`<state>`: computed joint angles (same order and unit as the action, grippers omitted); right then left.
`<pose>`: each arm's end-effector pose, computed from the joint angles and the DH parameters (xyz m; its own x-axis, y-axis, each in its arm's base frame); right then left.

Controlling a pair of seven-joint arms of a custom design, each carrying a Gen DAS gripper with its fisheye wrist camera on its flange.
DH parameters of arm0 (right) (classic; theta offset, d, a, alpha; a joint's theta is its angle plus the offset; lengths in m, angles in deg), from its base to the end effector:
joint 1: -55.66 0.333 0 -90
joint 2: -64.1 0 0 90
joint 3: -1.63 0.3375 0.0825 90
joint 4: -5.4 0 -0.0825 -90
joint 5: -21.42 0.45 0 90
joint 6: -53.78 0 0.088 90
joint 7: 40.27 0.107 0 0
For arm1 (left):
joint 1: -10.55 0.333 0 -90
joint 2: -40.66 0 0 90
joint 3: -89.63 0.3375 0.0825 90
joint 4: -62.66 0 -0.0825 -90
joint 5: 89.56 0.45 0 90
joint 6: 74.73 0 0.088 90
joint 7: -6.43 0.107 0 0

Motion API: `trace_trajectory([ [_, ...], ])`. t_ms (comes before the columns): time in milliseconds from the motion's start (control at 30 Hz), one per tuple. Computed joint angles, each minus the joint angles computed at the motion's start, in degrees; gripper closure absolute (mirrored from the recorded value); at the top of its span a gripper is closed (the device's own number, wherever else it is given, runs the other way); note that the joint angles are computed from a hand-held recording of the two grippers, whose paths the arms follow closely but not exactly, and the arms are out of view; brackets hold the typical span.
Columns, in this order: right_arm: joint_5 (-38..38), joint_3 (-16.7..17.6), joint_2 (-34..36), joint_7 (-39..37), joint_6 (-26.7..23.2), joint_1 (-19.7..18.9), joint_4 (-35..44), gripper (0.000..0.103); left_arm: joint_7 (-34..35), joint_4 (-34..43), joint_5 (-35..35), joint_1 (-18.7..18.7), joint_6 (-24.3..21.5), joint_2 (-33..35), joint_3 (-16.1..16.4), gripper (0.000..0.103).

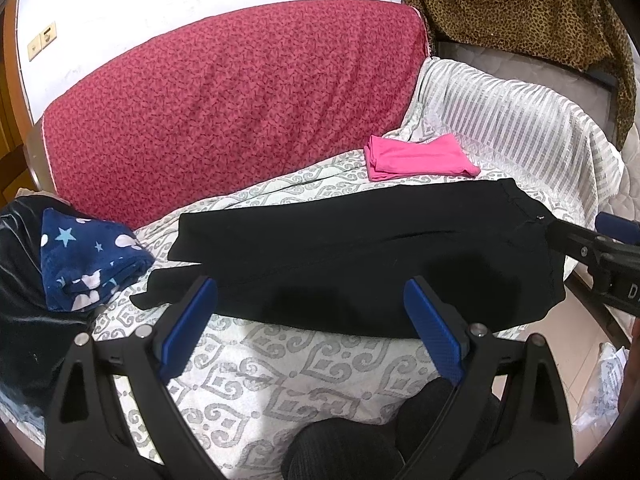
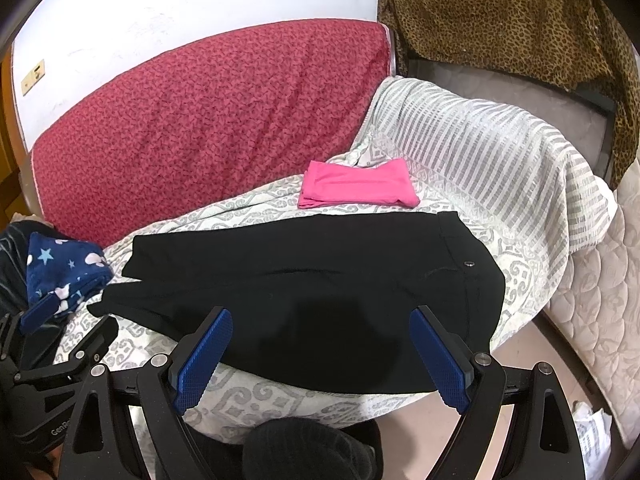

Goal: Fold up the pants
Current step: 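Move the right tool to the pants waistband and close on it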

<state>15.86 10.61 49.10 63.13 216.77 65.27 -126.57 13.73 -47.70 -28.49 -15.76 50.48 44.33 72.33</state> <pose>0.5365 0.1914 0.5365 0.1993 -0.9791 -0.0414 -0.6863 -0.1093 -0.7191 0.5044 -0.4315 0.4873 0.1958 -0.9665 -0.1658 -0.6304 0.0055 -0.7763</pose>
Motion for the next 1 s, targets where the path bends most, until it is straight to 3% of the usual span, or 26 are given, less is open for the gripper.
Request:
trace_trajectory([
  [367,1.8,-1.6,1.8,-0.9,-1.2,0.3,0.7,0.011,0.5,-0.8,-1.9,0.7,0.7,0.4,0.6,0.008],
  [467,5.5,-3.8,2.4,-3.1,-2.9,0.9,0.5,0.011,-0.1,-3.3,-4.6,1.9,2.4,-0.8,1.3,0.008],
  [633,15.9,-8.1,3.0,-7.0,-7.2,0.8,-0.4,0.029,-3.0,-9.7,-10.1,5.3,5.0,-4.0,2.5,0.008],
  [767,23.9,-10.3,3.8,-8.1,-9.7,-0.5,-1.6,0.031,-7.2,-16.6,-13.2,9.4,11.1,-8.0,3.9,0.01],
  [933,37.0,-12.5,6.1,-9.8,-12.5,-1.2,-1.7,0.031,-11.6,-22.0,-16.6,14.8,25.5,-8.9,5.7,0.01],
  [1000,41.7,-12.9,7.7,-10.0,-14.5,-1.7,-0.7,0.031,-11.9,-22.0,-17.1,16.4,29.3,-7.4,6.0,0.01],
])
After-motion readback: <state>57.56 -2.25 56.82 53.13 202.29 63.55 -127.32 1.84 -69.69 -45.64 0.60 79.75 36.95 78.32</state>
